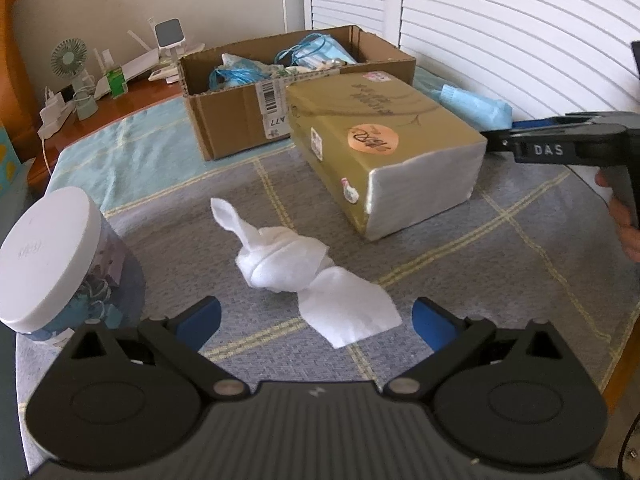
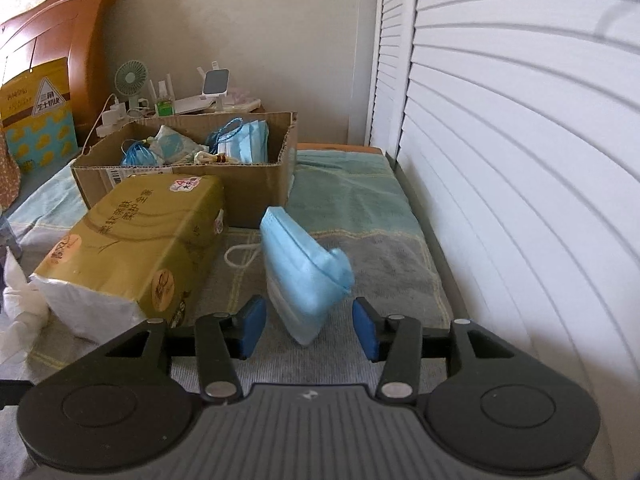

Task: Organize soft objects
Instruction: 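Grasp the blue face mask with the right tool while the left tool grasps the white tissue bundle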

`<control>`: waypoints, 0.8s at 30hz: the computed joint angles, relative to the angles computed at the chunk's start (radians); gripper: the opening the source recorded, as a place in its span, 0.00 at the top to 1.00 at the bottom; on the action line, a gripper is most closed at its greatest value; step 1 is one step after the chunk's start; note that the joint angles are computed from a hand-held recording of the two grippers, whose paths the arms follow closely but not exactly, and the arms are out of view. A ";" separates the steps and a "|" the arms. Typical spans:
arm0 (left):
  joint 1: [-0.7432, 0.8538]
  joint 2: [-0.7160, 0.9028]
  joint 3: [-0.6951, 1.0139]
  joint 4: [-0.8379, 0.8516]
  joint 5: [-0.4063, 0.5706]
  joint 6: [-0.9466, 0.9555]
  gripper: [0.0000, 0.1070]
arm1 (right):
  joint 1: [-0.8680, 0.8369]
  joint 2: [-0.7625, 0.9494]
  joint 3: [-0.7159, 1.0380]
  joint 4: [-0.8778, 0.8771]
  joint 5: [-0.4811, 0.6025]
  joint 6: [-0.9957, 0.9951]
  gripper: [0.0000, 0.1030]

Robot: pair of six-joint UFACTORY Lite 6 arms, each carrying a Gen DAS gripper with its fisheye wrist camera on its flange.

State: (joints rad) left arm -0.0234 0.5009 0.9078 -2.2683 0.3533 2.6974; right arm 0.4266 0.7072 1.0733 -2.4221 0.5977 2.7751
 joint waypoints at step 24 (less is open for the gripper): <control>0.026 0.124 0.188 0.207 0.001 -0.316 0.49 | -0.046 0.107 0.165 -0.013 -0.040 -0.034 0.50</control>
State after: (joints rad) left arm 0.0029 0.6246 1.0959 -2.0615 0.3542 2.3816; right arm 0.3801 0.8145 1.2379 -2.4351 0.5572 2.7412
